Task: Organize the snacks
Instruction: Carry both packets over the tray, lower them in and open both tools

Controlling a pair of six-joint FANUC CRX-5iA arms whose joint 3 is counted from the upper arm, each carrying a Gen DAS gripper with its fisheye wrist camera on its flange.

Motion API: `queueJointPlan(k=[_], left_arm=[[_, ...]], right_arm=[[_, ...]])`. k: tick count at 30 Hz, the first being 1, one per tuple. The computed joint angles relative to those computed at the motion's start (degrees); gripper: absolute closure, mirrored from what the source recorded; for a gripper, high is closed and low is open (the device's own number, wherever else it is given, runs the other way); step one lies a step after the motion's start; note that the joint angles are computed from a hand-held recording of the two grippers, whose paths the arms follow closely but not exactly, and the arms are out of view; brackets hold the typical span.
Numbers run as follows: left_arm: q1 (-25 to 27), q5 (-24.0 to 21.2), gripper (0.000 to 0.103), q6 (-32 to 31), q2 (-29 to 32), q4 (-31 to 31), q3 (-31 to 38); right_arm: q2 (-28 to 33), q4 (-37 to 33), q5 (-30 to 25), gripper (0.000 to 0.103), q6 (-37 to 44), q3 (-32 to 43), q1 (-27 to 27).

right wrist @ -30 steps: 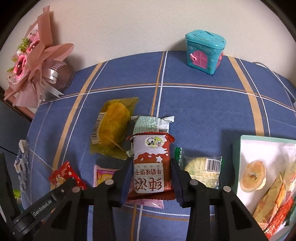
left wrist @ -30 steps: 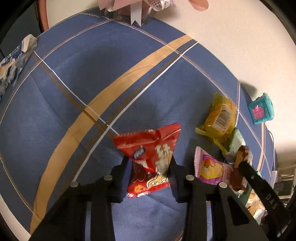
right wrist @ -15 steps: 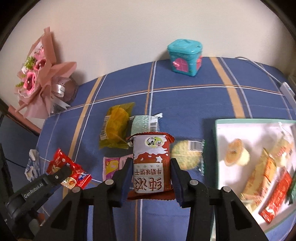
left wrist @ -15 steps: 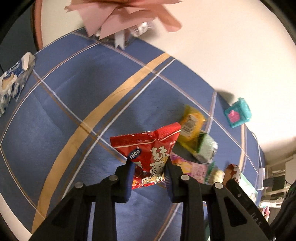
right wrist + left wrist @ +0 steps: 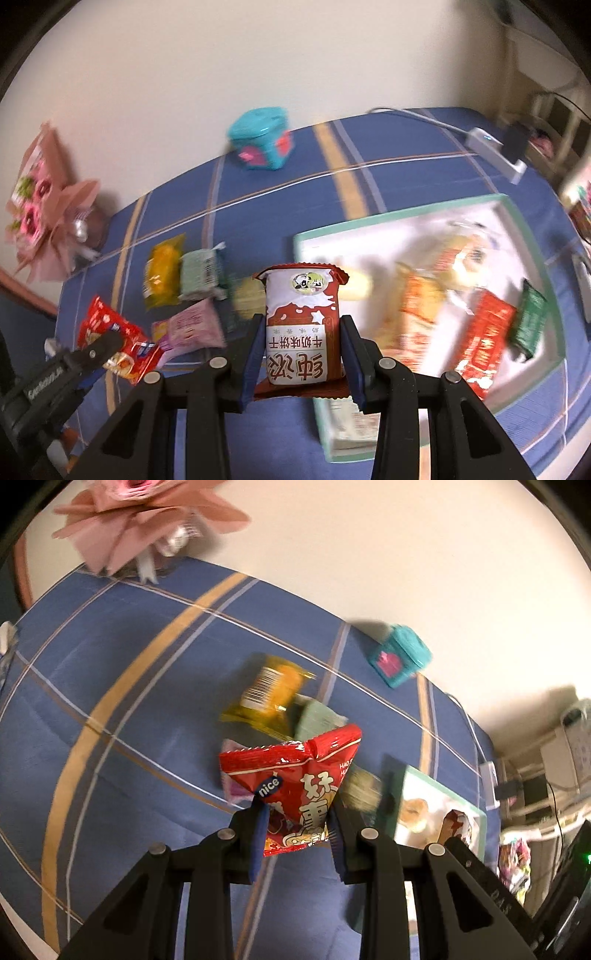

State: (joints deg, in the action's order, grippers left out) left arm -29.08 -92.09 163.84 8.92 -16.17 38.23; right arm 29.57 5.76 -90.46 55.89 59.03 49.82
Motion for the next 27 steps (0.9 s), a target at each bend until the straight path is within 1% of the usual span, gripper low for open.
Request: queueJointPlan(k=[6, 10, 14, 18, 24, 27], left_arm=[[-1.3, -1.2, 0.072, -3.89, 4.35, 0.65, 5.83], [-1.7, -0.04, 0.072, -5.36, 5.84, 2.02, 7.12], [-2.3, 0.64, 0.072, -6.85, 7.89, 3.25, 9.42], [-3.4, -1.3, 0.072, -8.95, 10.84, 2.65, 13.92], [-4.05, -2.58, 0.072, -11.32, 14.43, 3.34, 18.68], [-4.81, -4.39, 0.072, -13.15, 17.0, 2.8, 22.8]], right_arm=[[-1.56, 1.08, 0.69, 0.061, -2.75, -1.95, -2.48], [-2.16, 2.4, 0.86, 0.061, -3.51, -2.72, -3.36], [-3.04, 1.5, 1.42, 0.061, -3.83, -3.59, -4.34], [-3.89, 1.54, 2.42, 0.061, -4.44, -4.9, -5.0], [-4.7, 2.1, 2.94, 0.061, -5.76, -6.06, -6.6], [-5.18, 2.38, 3.18, 0.061, -6.91, -6.77, -7.68]])
